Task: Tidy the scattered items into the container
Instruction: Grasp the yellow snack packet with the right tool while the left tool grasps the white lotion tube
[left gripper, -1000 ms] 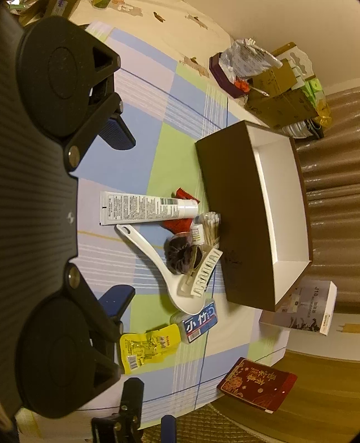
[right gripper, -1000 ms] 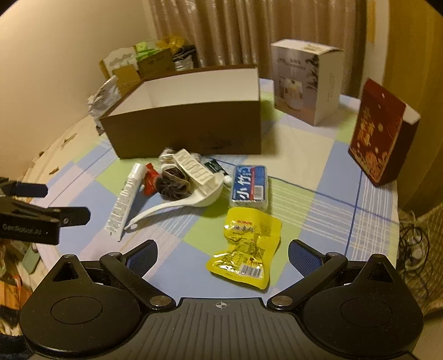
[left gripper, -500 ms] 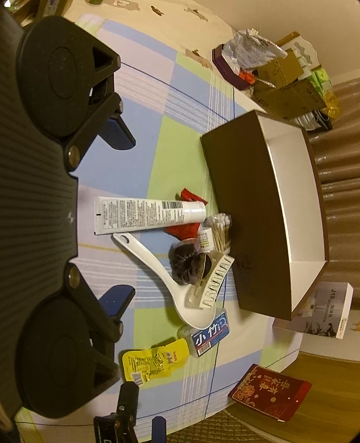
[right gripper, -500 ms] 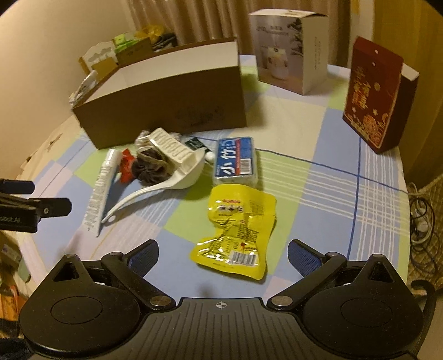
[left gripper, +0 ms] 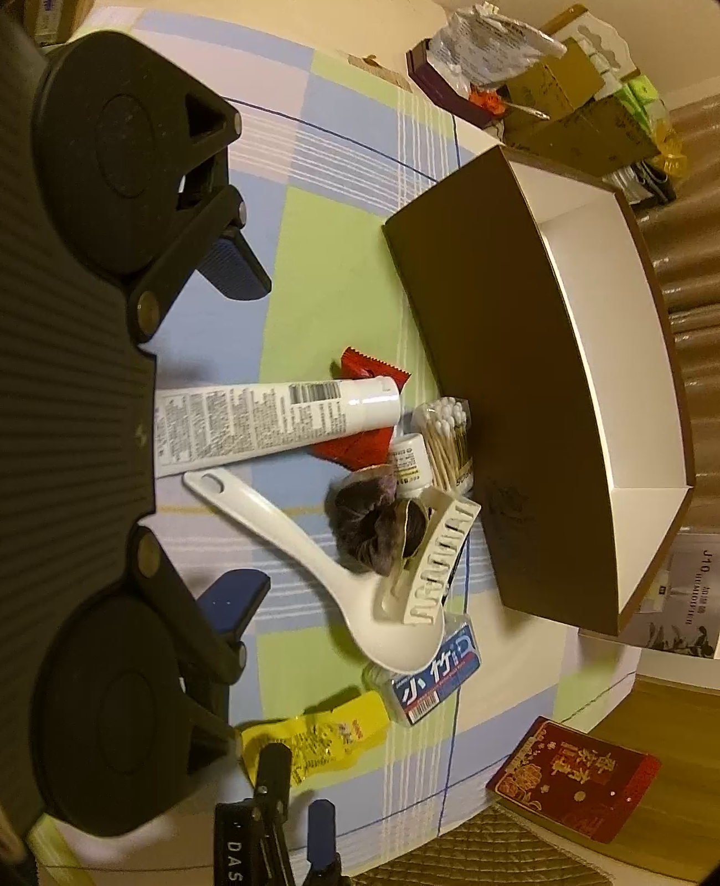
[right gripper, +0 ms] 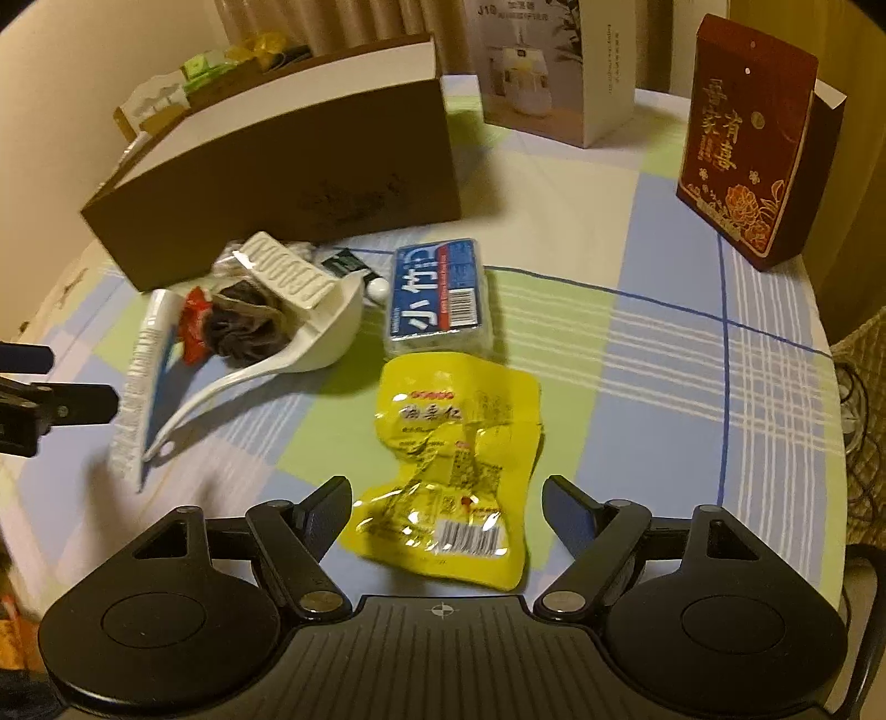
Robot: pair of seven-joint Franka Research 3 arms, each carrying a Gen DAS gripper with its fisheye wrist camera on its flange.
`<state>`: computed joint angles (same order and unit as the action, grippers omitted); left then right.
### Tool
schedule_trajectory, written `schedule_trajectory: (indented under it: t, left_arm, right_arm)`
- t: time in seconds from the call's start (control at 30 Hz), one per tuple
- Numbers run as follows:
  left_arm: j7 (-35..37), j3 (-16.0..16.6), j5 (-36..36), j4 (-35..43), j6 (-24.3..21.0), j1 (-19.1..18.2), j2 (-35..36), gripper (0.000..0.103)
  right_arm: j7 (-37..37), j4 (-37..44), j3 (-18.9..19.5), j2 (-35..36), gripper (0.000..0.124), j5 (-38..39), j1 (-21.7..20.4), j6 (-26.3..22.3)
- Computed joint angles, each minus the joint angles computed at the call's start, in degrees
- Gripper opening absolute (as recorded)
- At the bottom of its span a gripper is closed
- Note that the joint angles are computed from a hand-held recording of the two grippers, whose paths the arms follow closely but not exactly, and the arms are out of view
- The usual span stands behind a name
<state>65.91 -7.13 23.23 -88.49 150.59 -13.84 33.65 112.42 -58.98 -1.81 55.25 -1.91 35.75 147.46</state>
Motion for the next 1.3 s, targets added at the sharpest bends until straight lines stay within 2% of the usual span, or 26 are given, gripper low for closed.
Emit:
schedule_trajectory:
  t: [0.37,0.47,0.57,0.67,1.0,1.07,1.3]
  left_arm:
    - [9.6,-2.2,-5.0,5.9,-2.0,3.2,4.8,0.102]
    - [11.3,-2.4,-6.1,6.8,-2.4,3.5,5.5,0.102]
    - [13.2,-2.8,-7.3,7.0,-2.4,4.1,5.7,0.102]
    - [15.1,-3.4,-8.5,6.5,-1.9,4.7,5.5,0.102]
    - [20.4,-5.3,-12.7,4.9,0.2,6.3,5.4,0.094]
    - [21.1,-5.6,-13.4,5.2,0.5,6.5,5.7,0.090]
    - [21.8,-5.6,-15.3,8.5,-1.1,6.5,8.1,0.080]
  right_arm:
    - [1.0,15.6,-2.4,10.2,0.082,-3.0,1.2,-6.0]
    - [0.1,17.2,-3.7,11.3,0.071,-5.3,2.2,-6.4]
    - [0.7,15.4,-3.7,10.4,0.066,-5.7,2.4,-5.4]
    - [1.2,13.0,-3.9,8.9,0.052,-6.4,2.9,-4.5]
    - [4.8,4.1,-3.9,3.0,0.048,-6.8,3.7,-2.4]
    - [5.5,2.9,-4.0,2.1,0.048,-7.1,3.8,-1.5]
    - [8.9,0.4,-5.0,0.2,0.048,-8.6,4.5,-0.7]
